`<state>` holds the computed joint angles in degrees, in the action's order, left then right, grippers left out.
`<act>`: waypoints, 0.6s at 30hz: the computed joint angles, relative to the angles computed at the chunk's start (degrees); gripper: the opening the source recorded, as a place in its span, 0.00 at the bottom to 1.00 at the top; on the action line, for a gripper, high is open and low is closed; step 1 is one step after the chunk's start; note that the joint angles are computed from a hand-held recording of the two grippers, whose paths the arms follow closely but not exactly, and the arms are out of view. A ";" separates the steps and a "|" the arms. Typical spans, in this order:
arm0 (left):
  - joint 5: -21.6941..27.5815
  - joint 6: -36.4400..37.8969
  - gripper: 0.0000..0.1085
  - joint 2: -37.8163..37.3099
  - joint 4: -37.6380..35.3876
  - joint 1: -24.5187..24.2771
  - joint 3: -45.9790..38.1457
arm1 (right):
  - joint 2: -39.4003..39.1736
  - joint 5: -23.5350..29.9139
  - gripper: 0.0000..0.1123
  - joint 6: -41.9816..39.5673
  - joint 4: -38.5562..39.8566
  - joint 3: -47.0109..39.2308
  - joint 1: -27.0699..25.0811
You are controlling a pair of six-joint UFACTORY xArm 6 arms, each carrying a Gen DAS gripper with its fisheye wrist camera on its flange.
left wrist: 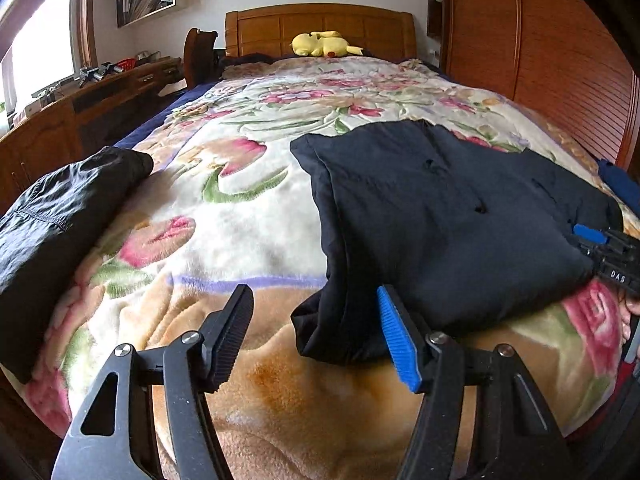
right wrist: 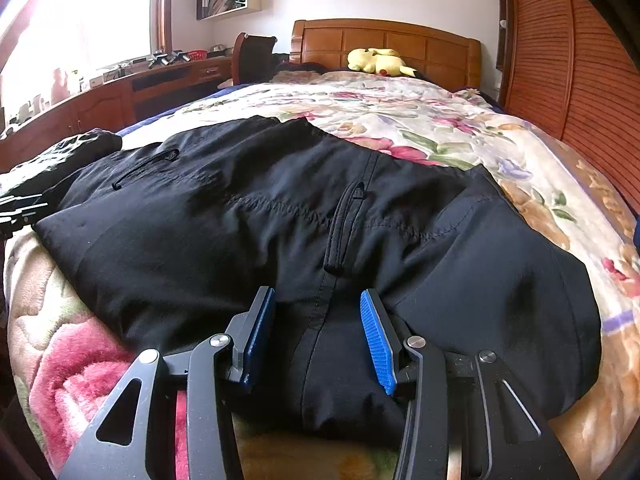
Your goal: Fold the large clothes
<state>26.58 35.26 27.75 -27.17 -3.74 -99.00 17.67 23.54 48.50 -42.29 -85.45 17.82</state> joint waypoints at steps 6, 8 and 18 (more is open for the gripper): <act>-0.33 -0.52 0.60 -0.58 1.07 -0.12 1.13 | 0.05 -0.21 0.41 -0.08 0.14 0.00 -0.10; -0.49 -0.44 0.59 -1.06 0.89 -0.15 1.82 | 0.08 -0.12 0.41 -0.11 0.12 -0.05 -0.07; 2.23 4.33 0.38 -2.24 -5.68 0.13 3.11 | -0.02 -0.85 0.41 -0.38 0.62 0.19 -0.24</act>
<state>28.80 39.59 25.51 -32.85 -3.60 -95.89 17.65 22.69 48.12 -41.67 -85.26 17.58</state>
